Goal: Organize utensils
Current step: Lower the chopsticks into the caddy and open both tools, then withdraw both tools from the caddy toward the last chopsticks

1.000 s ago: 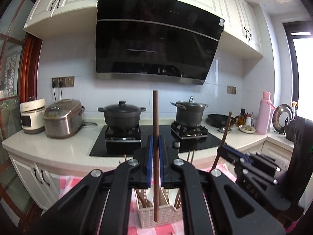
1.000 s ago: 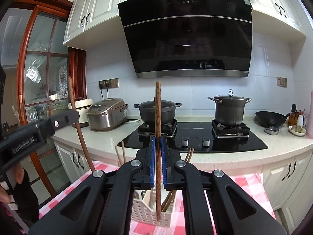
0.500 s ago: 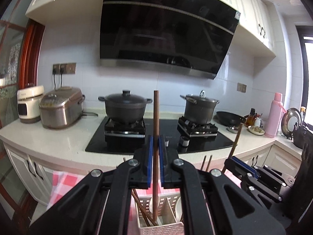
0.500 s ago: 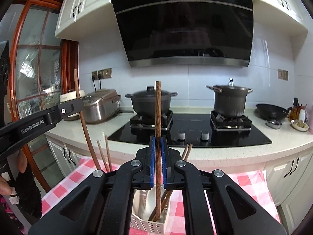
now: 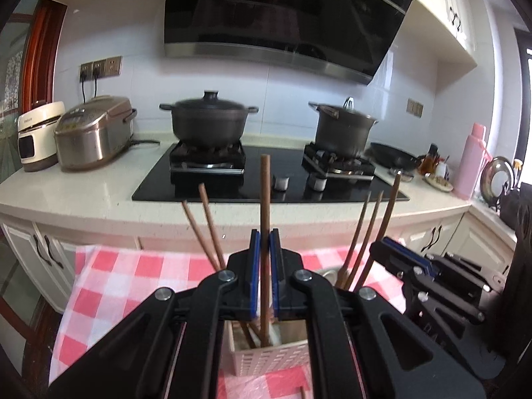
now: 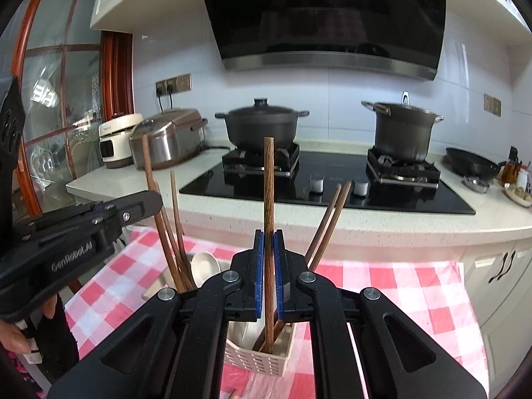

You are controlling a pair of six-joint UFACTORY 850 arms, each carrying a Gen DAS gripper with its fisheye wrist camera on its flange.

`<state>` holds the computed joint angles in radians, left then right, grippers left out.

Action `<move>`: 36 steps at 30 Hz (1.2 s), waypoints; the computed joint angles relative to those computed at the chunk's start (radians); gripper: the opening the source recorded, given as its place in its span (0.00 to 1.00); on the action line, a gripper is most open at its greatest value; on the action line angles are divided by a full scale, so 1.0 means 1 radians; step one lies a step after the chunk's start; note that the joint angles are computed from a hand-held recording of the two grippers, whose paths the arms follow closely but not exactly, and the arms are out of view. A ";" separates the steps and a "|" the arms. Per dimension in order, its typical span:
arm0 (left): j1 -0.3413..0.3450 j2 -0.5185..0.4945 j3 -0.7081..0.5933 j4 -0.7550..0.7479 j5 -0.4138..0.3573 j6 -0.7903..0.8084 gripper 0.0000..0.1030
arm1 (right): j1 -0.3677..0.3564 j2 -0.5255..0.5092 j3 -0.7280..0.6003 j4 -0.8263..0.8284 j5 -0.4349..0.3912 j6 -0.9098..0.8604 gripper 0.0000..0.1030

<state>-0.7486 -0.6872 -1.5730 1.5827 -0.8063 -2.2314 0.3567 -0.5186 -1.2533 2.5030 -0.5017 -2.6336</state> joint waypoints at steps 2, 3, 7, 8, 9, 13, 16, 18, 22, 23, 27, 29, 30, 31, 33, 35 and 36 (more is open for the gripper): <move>0.003 -0.001 0.005 -0.010 -0.002 -0.002 0.06 | -0.002 -0.010 -0.010 -0.021 0.007 0.036 0.09; 0.004 0.000 0.010 -0.012 -0.007 -0.006 0.06 | -0.002 -0.012 -0.013 -0.017 0.010 0.037 0.12; -0.003 0.018 0.038 -0.011 -0.044 -0.022 0.18 | -0.011 -0.005 -0.002 -0.023 -0.007 0.060 0.38; -0.005 0.022 0.042 -0.011 -0.055 -0.023 0.24 | -0.014 0.001 0.008 -0.016 -0.018 0.058 0.38; -0.008 0.027 0.048 -0.011 -0.068 -0.027 0.29 | -0.015 0.007 0.015 -0.009 -0.019 0.053 0.38; -0.027 0.053 0.088 -0.009 -0.118 -0.053 0.37 | -0.025 0.034 0.054 0.001 -0.037 0.048 0.38; -0.050 0.064 0.111 -0.027 -0.173 -0.057 0.54 | -0.034 0.059 0.099 0.008 -0.059 0.044 0.38; -0.075 0.072 0.137 -0.028 -0.230 -0.079 0.71 | -0.039 0.073 0.128 0.005 -0.073 0.049 0.38; -0.121 0.068 0.166 -0.055 -0.325 -0.085 0.90 | -0.047 0.087 0.188 0.003 -0.091 0.054 0.38; -0.132 0.065 0.174 -0.063 -0.341 -0.090 0.93 | -0.049 0.088 0.205 0.003 -0.093 0.059 0.38; -0.166 0.053 0.198 -0.094 -0.367 -0.108 0.95 | -0.050 0.086 0.251 0.015 -0.097 0.056 0.45; -0.183 0.043 0.209 -0.113 -0.370 -0.120 0.95 | -0.048 0.085 0.274 0.027 -0.101 0.042 0.49; -0.188 0.039 0.212 -0.117 -0.367 -0.123 0.95 | -0.046 0.085 0.289 0.041 -0.105 0.026 0.52; -0.194 0.033 0.217 -0.125 -0.364 -0.126 0.95 | -0.045 0.086 0.303 0.048 -0.110 0.019 0.54; -0.206 0.022 0.229 -0.140 -0.354 -0.133 0.95 | -0.046 0.087 0.324 0.045 -0.120 0.022 0.59; -0.215 0.013 0.243 -0.148 -0.338 -0.146 0.95 | -0.043 0.088 0.344 0.056 -0.123 0.008 0.62; -0.219 0.009 0.250 -0.154 -0.329 -0.149 0.95 | -0.040 0.086 0.351 0.064 -0.123 -0.001 0.63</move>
<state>-0.9674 -0.6784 -1.3233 1.4291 -1.1353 -2.3807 0.3164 -0.4322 -0.9023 2.5670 -0.6244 -2.6346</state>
